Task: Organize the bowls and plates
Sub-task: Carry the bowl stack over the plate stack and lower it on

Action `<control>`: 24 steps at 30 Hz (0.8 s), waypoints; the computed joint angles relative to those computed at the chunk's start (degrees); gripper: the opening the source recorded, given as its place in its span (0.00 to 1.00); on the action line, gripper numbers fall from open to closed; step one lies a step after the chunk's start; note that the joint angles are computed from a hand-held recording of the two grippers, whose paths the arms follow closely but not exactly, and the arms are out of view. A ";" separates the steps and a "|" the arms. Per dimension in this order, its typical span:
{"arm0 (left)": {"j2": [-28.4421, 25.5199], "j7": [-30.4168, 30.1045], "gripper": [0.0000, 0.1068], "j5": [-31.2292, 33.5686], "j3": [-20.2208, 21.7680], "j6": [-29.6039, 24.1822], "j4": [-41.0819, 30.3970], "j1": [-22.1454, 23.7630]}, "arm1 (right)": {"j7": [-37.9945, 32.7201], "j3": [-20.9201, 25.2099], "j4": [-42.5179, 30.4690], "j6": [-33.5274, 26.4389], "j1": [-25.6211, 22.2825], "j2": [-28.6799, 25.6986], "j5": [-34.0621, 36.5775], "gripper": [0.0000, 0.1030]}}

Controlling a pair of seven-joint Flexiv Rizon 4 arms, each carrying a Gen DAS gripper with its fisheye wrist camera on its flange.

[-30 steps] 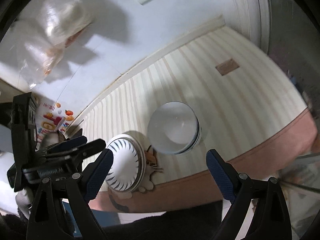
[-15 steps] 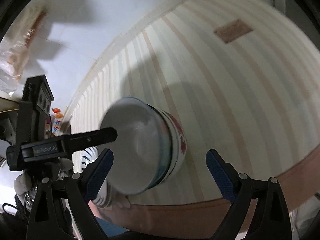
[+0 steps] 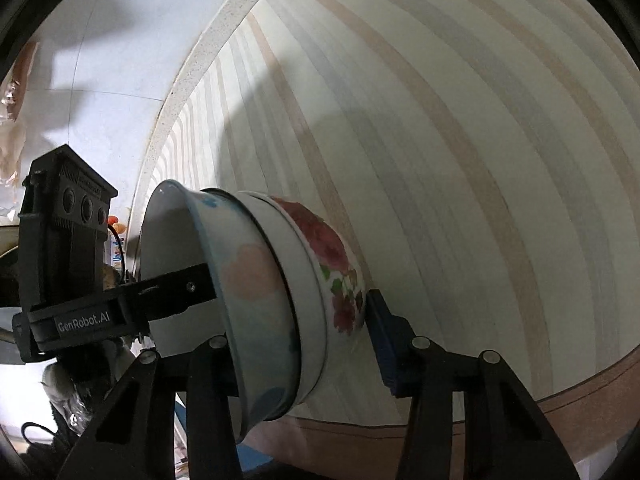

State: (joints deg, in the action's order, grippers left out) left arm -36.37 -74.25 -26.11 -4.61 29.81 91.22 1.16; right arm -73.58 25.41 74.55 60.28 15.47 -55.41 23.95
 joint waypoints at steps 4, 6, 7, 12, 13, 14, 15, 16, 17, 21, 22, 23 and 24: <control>0.56 -1.71 0.46 0.33 0.52 0.38 0.50 -0.22 | 1.45 -0.12 -2.14 -2.72 0.22 -0.67 -0.02 0.48; 1.26 -1.89 0.46 0.14 0.71 0.31 1.20 0.24 | 2.06 -0.61 -3.08 -3.48 1.03 -0.91 -0.33 0.48; 1.38 -2.04 0.46 0.13 0.77 0.41 1.30 0.32 | 2.08 -0.67 -3.42 -3.67 1.24 -1.04 -0.35 0.48; 3.10 -2.79 0.46 1.08 1.54 -0.03 1.98 0.68 | 2.26 -0.36 -5.76 -5.67 1.62 -1.89 0.45 0.48; 3.51 -2.80 0.46 1.19 1.68 -0.06 2.22 0.83 | 2.22 -0.49 -6.33 -6.07 2.01 -2.00 0.32 0.48; 4.08 -2.68 0.46 1.10 1.79 -0.01 2.69 1.07 | 2.16 -0.50 -6.53 -6.46 2.22 -1.89 0.36 0.47; 4.56 -2.56 0.46 1.03 1.88 0.06 2.98 1.28 | 2.29 -0.53 -6.90 -6.90 2.43 -1.76 0.43 0.47; 4.94 -2.39 0.46 0.89 1.96 0.29 3.30 1.49 | 2.36 -0.59 -7.37 -7.44 2.73 -1.66 0.40 0.47; 5.43 -2.27 0.46 0.66 2.06 0.65 3.80 1.70 | 2.32 -0.80 -8.09 -8.10 3.26 -1.66 0.05 0.47; 7.92 -1.63 0.46 -0.80 2.70 2.12 6.07 3.11 | 1.51 -1.32 -10.04 -9.67 5.01 -1.49 -0.74 0.47; 8.31 -1.72 0.46 -1.06 2.80 2.45 6.48 3.25 | 1.53 -1.45 -11.30 -10.21 5.64 -1.93 -0.97 0.47; 8.96 -1.58 0.46 -1.40 2.99 2.68 7.02 3.62 | 1.49 -1.54 -12.52 -10.89 6.24 -2.26 -1.21 0.47; 9.76 -1.34 0.46 -1.82 3.24 3.00 7.73 4.07 | 1.47 -1.66 -13.43 -11.48 6.75 -2.47 -1.35 0.47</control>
State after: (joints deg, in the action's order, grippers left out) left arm -26.61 -75.59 -27.94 -1.37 32.81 98.95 5.23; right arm -72.10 23.76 61.11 48.80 22.22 -57.88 22.60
